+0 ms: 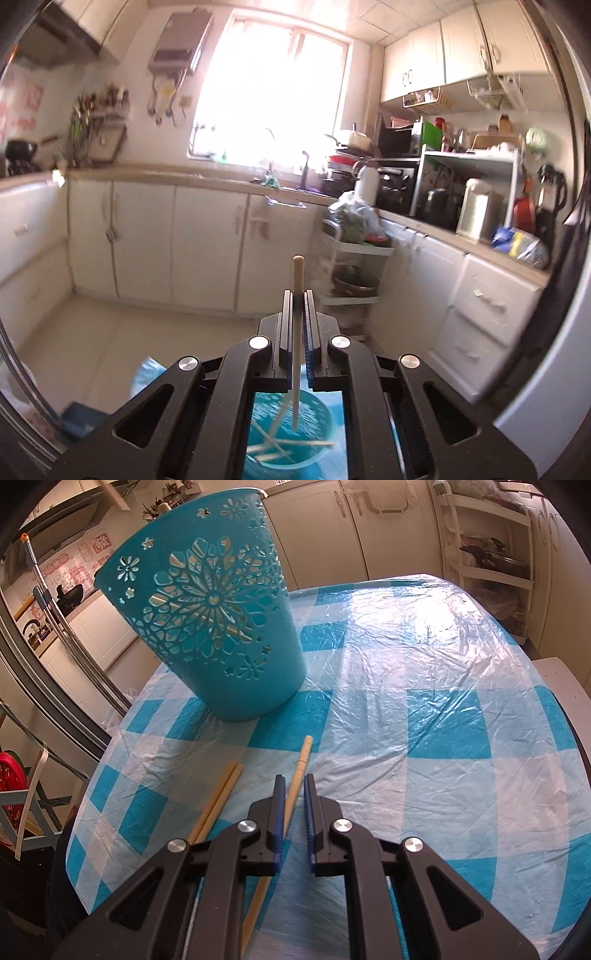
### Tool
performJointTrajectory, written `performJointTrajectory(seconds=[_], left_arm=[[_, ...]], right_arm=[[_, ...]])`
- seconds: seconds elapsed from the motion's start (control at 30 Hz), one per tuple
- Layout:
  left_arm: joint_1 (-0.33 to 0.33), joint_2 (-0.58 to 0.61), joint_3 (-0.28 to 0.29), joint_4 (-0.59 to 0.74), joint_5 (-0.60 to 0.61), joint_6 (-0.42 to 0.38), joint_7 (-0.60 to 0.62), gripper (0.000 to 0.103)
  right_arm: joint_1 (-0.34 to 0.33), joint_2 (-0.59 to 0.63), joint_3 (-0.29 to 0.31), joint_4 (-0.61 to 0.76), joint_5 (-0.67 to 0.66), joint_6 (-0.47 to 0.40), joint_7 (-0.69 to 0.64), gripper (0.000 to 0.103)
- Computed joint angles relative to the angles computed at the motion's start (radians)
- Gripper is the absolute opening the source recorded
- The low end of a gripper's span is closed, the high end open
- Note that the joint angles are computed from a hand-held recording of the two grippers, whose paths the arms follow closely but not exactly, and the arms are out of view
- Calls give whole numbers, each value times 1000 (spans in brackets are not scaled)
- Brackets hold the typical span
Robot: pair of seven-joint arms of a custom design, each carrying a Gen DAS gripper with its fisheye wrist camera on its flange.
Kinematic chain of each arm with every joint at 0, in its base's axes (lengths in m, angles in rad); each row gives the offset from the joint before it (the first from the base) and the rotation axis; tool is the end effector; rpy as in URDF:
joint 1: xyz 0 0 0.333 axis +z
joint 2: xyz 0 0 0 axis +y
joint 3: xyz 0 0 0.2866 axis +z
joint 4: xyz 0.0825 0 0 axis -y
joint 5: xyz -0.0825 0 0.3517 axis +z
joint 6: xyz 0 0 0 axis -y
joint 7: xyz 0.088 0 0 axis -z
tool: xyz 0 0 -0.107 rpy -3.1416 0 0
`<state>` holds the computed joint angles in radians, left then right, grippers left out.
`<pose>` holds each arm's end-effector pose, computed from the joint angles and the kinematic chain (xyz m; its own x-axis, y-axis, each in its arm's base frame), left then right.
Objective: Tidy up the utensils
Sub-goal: 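Carry the chopstick over the teal basket with the left tool, then open the left tool to drop the chopstick into the basket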
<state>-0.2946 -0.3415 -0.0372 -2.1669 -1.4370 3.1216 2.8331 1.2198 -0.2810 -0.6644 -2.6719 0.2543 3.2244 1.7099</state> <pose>0.4532 -0.0687 0.6066 -0.2954 -0.9418 0.1607 -0.2928 -0.0709 -0.9535 0.3886 0.2103 0.3911 0.2301 -0.8837 -0.4077 -0.8157 0.0533 -0.5761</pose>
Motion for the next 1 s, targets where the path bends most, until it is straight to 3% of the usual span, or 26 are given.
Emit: performJointTrajectory(seconds=[0.13, 0.17, 0.3, 0.37, 0.43, 0.5, 0.57, 0.63, 0.67, 0.73, 0.93, 1.0], left_arm=[[0, 114, -36, 33, 8, 91, 10, 5], [29, 144, -67, 12, 101, 104, -81, 5], [68, 187, -97, -67, 298, 117, -280, 6], [70, 191, -99, -105, 339, 130, -316, 6], [121, 180, -137, -159, 457, 139, -424, 9], [110, 171, -128, -193, 481, 163, -448, 22], [122, 154, -139, -239, 509, 213, -490, 57], [40, 139, -64, -292, 555, 296, -544, 69], [40, 125, -63, -317, 562, 316, -558, 75], [71, 106, -92, -354, 565, 343, -579, 83], [57, 35, -29, -477, 687, 351, -714, 90], [53, 24, -9, -509, 723, 352, -757, 91]], right_arm=[[4, -3, -5, -1, 2, 0, -4, 11], [8, -3, -9, 0, 3, 0, -4, 11], [15, -5, -17, 0, 4, 0, -7, 11], [15, -5, -17, 0, 4, 0, -7, 11], [15, -5, -17, 0, 4, 0, -7, 11], [15, -5, -17, 0, 3, 0, -7, 11], [16, -4, -17, 1, 4, 0, -7, 11], [18, -4, -19, 1, 5, 0, -8, 11], [18, -4, -19, 1, 5, 0, -8, 11], [19, -4, -20, 1, 6, 1, -8, 11], [28, -4, -26, 4, 4, 1, -11, 15], [-9, 6, 17, 7, -1, -5, 0, 17]])
